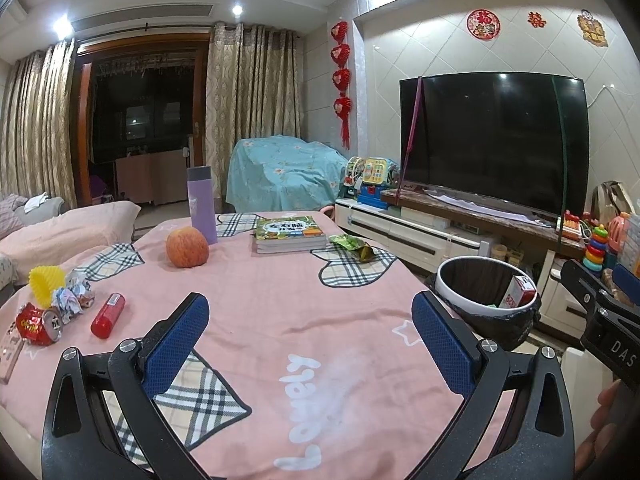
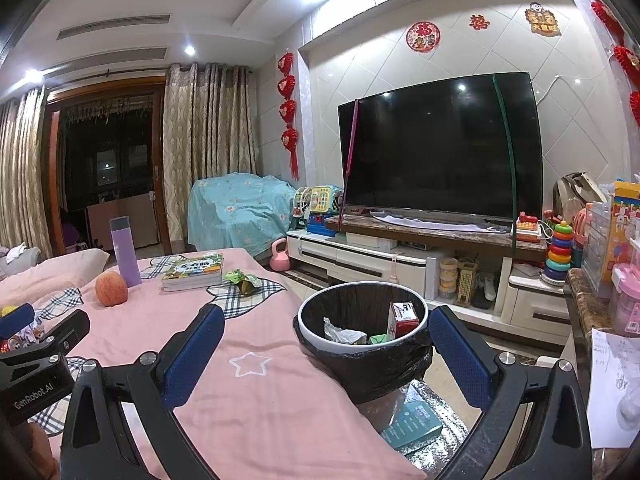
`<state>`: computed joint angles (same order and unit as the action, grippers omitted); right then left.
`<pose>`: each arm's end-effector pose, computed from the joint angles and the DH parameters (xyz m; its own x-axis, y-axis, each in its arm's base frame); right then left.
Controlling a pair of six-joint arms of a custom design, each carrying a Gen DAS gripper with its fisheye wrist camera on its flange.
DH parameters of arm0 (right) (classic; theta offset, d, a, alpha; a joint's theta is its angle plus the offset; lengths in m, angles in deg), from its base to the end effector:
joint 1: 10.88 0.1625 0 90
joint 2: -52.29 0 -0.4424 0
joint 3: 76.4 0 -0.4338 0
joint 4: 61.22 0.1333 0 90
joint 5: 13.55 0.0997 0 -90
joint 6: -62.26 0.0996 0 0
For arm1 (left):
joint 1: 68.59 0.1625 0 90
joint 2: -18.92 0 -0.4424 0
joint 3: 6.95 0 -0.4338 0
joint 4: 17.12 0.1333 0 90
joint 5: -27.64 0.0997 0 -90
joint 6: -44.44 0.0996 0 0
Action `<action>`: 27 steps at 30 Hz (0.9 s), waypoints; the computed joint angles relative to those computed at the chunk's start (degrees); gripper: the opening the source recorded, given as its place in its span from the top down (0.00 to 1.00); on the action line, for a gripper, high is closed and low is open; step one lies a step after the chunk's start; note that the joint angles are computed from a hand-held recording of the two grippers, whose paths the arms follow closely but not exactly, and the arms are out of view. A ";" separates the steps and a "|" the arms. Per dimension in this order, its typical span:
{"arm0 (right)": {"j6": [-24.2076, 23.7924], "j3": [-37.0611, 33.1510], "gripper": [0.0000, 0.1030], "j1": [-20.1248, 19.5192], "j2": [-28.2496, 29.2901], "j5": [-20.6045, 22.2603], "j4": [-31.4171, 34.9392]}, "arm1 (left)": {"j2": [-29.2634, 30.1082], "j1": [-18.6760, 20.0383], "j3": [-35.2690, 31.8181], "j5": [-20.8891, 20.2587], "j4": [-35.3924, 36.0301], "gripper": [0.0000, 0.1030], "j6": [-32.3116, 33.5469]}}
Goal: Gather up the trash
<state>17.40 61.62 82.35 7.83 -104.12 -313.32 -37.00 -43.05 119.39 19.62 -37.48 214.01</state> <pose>0.1557 -0.4099 0.0958 -0.6935 -0.2910 0.6591 -0.7192 0.2257 -0.6571 -0.1778 -0.3420 0.0669 -0.6302 -0.4532 -0.6305 0.5874 0.2527 -0.7688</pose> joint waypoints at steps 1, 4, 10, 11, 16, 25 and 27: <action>-0.03 0.04 0.00 -0.03 0.00 0.04 -0.11 | -0.01 0.03 0.00 0.06 0.04 0.00 0.01; 0.02 0.03 0.00 -0.05 0.03 0.12 -0.12 | 0.09 0.08 -0.03 0.10 0.16 0.00 -0.20; 0.01 0.05 0.00 -0.06 0.03 0.08 -0.07 | 0.12 0.70 -0.20 0.60 0.14 0.00 0.13; 0.05 0.06 0.00 -0.01 -0.01 0.06 -0.02 | 0.14 0.80 -0.23 0.70 0.22 0.00 0.12; 0.10 0.08 0.00 -0.01 -0.03 0.09 0.00 | 0.45 1.19 -0.62 1.18 1.93 0.00 -1.22; 0.61 -0.13 0.00 0.34 -0.09 0.09 0.63 | 0.51 1.93 -1.08 2.14 3.04 0.00 -1.75; 0.63 -0.09 0.00 0.34 -0.18 0.12 0.82 | 0.25 2.11 -1.06 2.58 3.04 0.00 -1.65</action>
<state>18.03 61.53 82.69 7.64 -104.00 -312.49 -36.75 -40.94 118.33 22.19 -34.43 212.35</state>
